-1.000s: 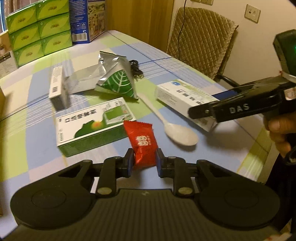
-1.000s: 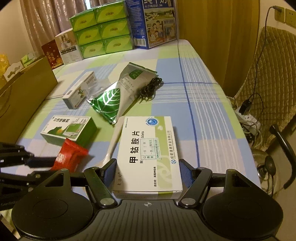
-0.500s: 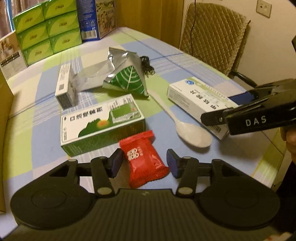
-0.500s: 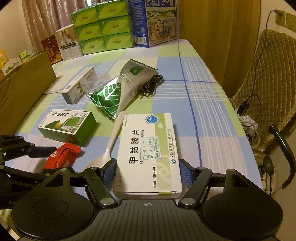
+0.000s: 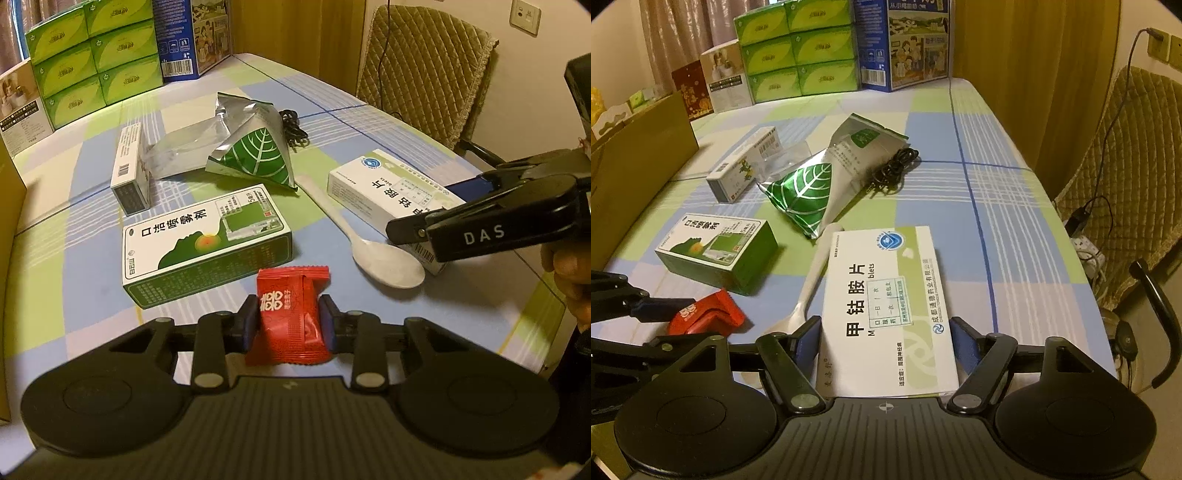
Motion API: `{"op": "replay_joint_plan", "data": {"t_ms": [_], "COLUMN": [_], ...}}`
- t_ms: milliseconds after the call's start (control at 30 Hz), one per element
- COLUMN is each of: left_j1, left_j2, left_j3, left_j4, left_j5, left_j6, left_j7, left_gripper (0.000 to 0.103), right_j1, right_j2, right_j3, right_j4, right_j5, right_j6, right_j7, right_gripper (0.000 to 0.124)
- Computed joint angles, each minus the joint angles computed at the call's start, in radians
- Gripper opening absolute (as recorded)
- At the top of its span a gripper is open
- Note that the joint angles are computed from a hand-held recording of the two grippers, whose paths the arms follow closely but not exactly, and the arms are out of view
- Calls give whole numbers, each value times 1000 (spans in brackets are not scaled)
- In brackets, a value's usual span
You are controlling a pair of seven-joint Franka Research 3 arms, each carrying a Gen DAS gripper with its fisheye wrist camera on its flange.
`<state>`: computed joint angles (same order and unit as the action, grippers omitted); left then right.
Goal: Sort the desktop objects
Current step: 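Carry the red packet and medicine box into the cardboard box with both tools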
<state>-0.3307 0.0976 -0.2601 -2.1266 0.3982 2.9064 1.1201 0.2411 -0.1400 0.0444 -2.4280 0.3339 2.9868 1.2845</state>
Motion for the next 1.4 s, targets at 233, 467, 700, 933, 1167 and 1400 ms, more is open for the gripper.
{"op": "replay_joint_plan", "data": {"t_ms": [233, 467, 700, 933, 1167, 1400], "left_j1": [0, 6, 9, 32, 91, 170], "left_j2": [1, -16, -59, -140, -300, -500], "left_j3": [-4, -7, 1, 10, 23, 76], "left_j4": [6, -12, -31, -33, -74, -165], "left_j5": [-9, -43, -23, 46, 57, 33], "left_j6": [-11, -7, 18, 6, -60, -147], "left_j7": [15, 51, 16, -59, -66, -17], "left_gripper": [29, 24, 24, 24, 24, 24], "right_j1": [-36, -8, 29, 40, 177, 286], "right_j2": [4, -21, -58, -126, -132, -32], "right_j3": [26, 1, -11, 30, 10, 53], "right_j4": [-2, -24, -28, -25, 90, 272], "right_j5": [-100, -65, 27, -16, 82, 205], "right_j6": [0, 50, 51, 36, -1, -50], "right_j7": [93, 97, 23, 47, -39, -152], "right_gripper": [69, 68, 68, 68, 68, 68]}}
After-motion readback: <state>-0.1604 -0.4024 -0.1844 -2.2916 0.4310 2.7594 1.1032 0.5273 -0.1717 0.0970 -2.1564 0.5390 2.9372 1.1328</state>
